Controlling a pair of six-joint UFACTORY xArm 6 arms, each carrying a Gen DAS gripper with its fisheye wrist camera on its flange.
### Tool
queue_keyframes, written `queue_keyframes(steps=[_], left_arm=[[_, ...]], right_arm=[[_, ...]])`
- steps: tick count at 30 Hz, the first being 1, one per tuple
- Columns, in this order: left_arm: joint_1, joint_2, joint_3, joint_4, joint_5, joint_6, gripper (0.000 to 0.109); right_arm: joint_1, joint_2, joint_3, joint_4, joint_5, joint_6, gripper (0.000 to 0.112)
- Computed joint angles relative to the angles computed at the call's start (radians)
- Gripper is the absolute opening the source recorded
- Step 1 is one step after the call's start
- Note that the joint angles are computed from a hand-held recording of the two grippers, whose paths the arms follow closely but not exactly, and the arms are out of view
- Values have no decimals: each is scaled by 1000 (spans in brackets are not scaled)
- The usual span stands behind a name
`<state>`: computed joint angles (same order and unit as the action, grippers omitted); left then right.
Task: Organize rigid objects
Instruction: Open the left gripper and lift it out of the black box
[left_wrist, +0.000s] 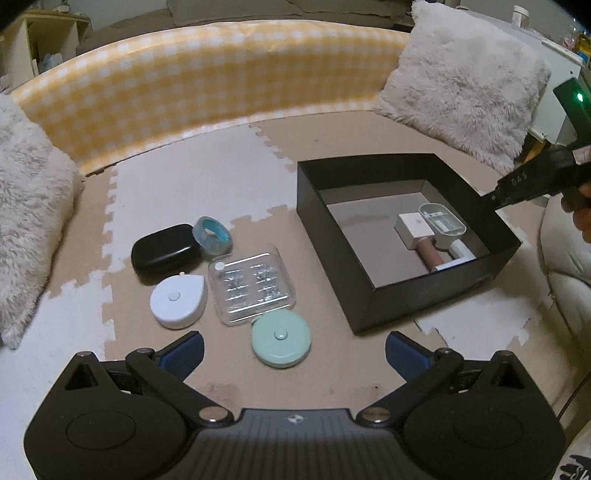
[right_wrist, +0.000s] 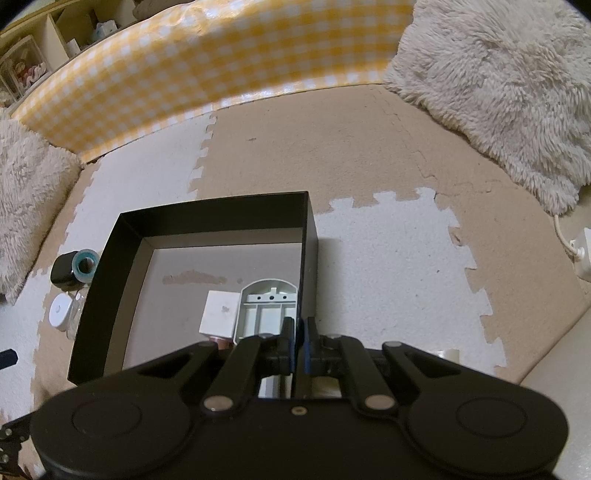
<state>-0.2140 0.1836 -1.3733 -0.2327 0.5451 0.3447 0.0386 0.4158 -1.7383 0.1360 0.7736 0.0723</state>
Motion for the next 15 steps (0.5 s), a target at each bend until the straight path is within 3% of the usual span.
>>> queue_keyframes(steps=[7, 10, 15], left_arm=[[-8, 16, 15, -52, -9, 40, 78], [-6, 38, 4, -62, -20, 43, 63], [-9, 82, -24, -20, -47, 11, 60]], right_arm=[[0, -1, 2, 5, -1, -3, 5], [0, -2, 3, 2, -2, -6, 5], [0, -1, 1, 6, 0, -7, 5]])
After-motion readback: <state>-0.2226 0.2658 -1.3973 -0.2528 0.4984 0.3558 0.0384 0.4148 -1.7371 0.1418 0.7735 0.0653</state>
